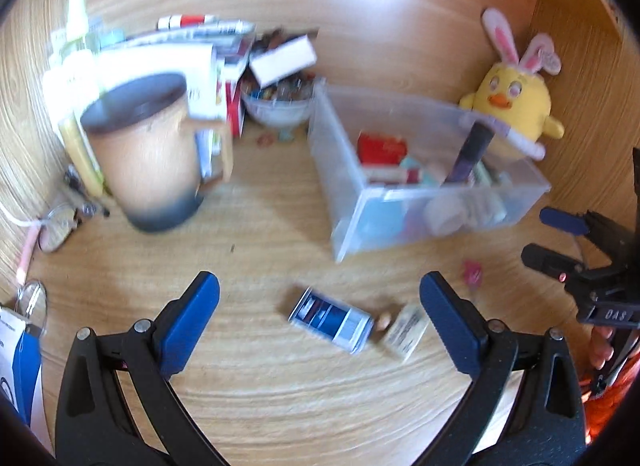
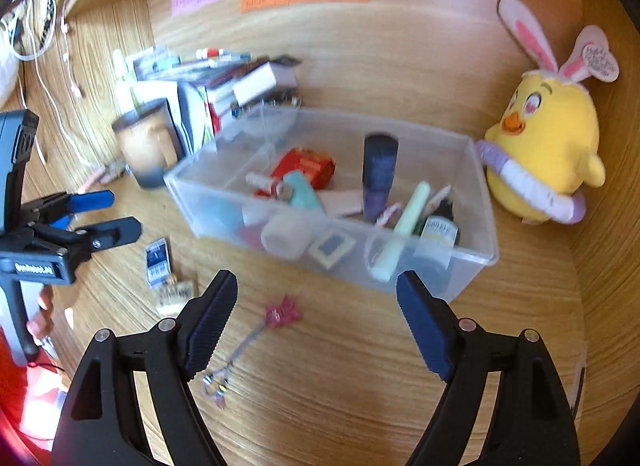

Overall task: Organize objects
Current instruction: 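Withdraw both tools from the box toward the remaining table items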

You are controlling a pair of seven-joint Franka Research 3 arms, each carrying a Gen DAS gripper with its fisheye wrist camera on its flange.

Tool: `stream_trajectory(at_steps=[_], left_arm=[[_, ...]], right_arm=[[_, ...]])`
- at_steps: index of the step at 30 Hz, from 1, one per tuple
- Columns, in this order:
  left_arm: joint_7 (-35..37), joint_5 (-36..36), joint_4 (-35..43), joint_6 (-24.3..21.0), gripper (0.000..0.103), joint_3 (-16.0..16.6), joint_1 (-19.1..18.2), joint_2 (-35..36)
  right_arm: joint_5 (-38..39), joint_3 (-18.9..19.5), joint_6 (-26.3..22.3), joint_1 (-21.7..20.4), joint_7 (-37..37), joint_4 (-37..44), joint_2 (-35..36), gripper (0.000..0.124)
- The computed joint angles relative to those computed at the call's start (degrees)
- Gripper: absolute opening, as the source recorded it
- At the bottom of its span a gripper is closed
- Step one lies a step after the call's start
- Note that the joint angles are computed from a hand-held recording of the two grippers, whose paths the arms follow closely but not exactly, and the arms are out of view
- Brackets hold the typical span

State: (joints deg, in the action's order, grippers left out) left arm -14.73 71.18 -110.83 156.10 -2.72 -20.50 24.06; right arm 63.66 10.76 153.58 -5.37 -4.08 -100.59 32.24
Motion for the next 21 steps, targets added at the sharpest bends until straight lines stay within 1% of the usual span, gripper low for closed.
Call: stream_trajectory(at_steps=[5, 8, 9, 11, 13, 14, 15, 16, 19, 21], left_arm=[[6.2, -4.8, -1.3, -1.1, 0.102, -1.2, 0.6, 0.6], [10.1, -7.5, -1.4, -1.1, 0.102, -1.5, 0.6, 1.3], [10.9, -8.2, -1.4, -0.7, 0.102, -1.4, 0.6, 1.5], [13.1, -9.7, -1.4, 1.4, 0.102, -1.5, 0.9, 2.1], [15.4, -11.7, -1.3, 2.2, 0.102, -1.4, 1.0, 2.5], [16.5, -12.7, -1.1, 2.3, 0.1, -1.3, 0.9, 2.8], [17.8, -13.8, -0.8, 2.5, 0.094, -1.3, 0.9, 3.1], [19.5, -15.3, -0.6, 2.7, 0.091, -1.5, 1.1, 3.4], [21.6, -17.1, 0.1, 3.2, 0.089, -0.6, 0.5, 3.9], [21.8, -17.4, 0.4, 3.0, 0.084, 0.3, -0.3, 4.1]], right_arm=[[-4.8, -1.3, 0.5, 1.3, 3.9, 0.6, 1.8, 0.08], [-8.6, -1.9, -0.6, 1.7, 7.4, 1.5, 3.0, 0.08], [-9.8, -2.0, -0.8, 1.8, 8.6, 1.9, 3.5, 0.08], [-12.2, -2.2, -0.9, 2.2, 10.6, 2.4, 4.3, 0.08], [-13.8, -1.9, -1.2, 1.9, 11.8, 2.6, 4.8, 0.08], [-14.7, -1.8, -1.9, 1.9, 12.4, 2.9, 5.1, 0.08], [-15.4, -1.7, -2.1, 1.8, 12.9, 3.0, 5.3, 0.08], [-15.9, -1.5, -1.9, 1.8, 13.2, 3.0, 5.5, 0.08], [-17.0, -0.9, -0.5, 1.9, 13.4, 2.8, 5.7, 0.079], [-17.4, -0.3, -0.7, 1.5, 12.9, 2.5, 5.6, 0.077]])
